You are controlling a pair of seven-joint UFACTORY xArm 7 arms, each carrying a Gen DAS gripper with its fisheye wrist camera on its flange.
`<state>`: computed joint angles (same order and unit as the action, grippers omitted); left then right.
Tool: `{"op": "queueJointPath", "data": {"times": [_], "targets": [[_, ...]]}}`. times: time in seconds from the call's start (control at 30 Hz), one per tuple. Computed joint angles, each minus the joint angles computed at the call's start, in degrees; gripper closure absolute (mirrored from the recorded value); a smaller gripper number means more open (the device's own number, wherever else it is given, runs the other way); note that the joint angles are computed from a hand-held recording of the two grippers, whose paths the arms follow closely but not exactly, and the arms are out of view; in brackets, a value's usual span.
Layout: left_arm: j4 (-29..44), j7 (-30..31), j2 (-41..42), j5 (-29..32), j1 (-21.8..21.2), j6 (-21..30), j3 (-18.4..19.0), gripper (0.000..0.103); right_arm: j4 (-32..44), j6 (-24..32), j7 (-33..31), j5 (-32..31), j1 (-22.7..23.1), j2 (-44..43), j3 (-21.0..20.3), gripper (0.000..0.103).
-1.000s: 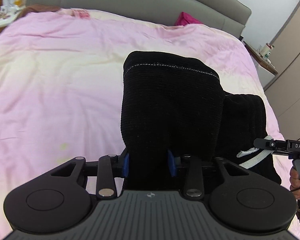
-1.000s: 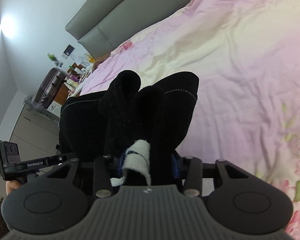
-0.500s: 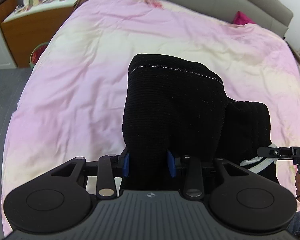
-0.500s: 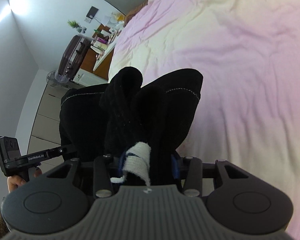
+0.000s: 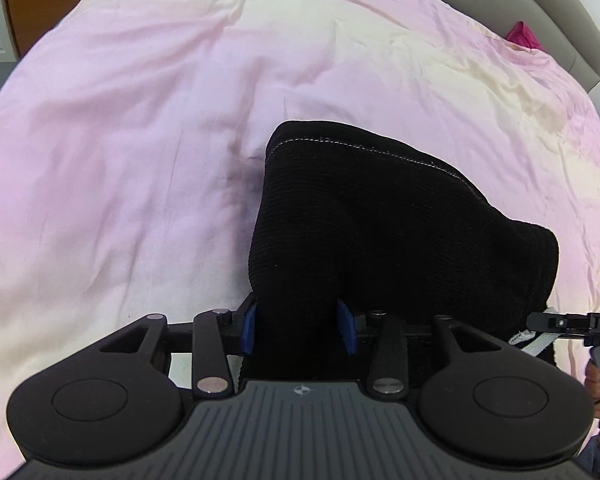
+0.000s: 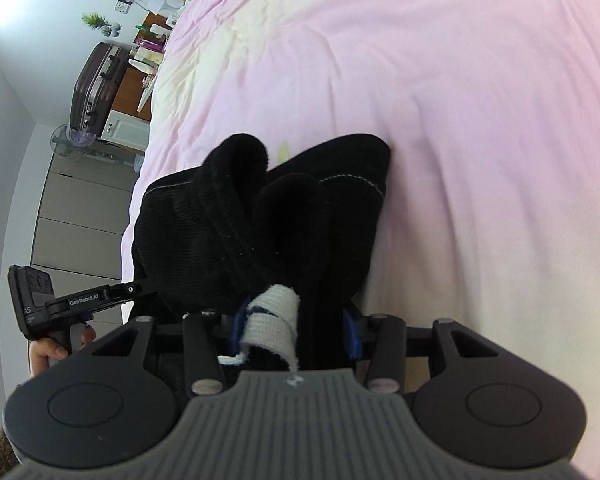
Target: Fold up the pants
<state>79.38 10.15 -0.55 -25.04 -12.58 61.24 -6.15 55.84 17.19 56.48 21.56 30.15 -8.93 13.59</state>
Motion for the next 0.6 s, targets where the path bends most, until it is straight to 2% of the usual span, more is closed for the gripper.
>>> {"op": "queueJointPath", "data": {"times": [0.1,0.17,0.23,0.33,0.4,0.47,0.6], "targets": [[-1.0,-0.5,-1.4,-0.3,0.2,0.1,0.2,0.047,-2.0,-2.4,3.1,-0.4,-0.2,0.2,0.8,0.045],[-1.7,-0.4,-3.2,0.9,0.2,-0.1,0.3,0.043,-1.4,-0.6,3.0,-1.5,-0.2,-0.3,0.6,0.039],[-3.7,0.3,-6.5,2.4,0.2,-0.9,0.5,0.043,0.9,4.1,2.7,-4.7,-1.0,-0.8,0.5,0.039],[-6.0,2.5,-11.2,3.8,-0.1,1.1,1.4,0.043,5.7,14.3,5.1,-16.7,-3.8,-2.6,2.5,0.038],[-8.1,3.7,-14.5,4.5,-0.3,2.4,1.6,0.043,9.3,19.7,6.6,-24.1,-5.1,-2.9,4.2,0.041],[-10.8,4.3,-17.9,5.9,-0.6,2.5,1.6,0.046,13.1,23.4,6.8,-29.4,-5.1,-2.2,5.6,0.063],[-16.3,6.1,-23.4,8.7,-1.5,3.2,1.2,0.057,21.0,29.6,3.8,-36.5,-2.1,2.0,8.1,0.066]]}}
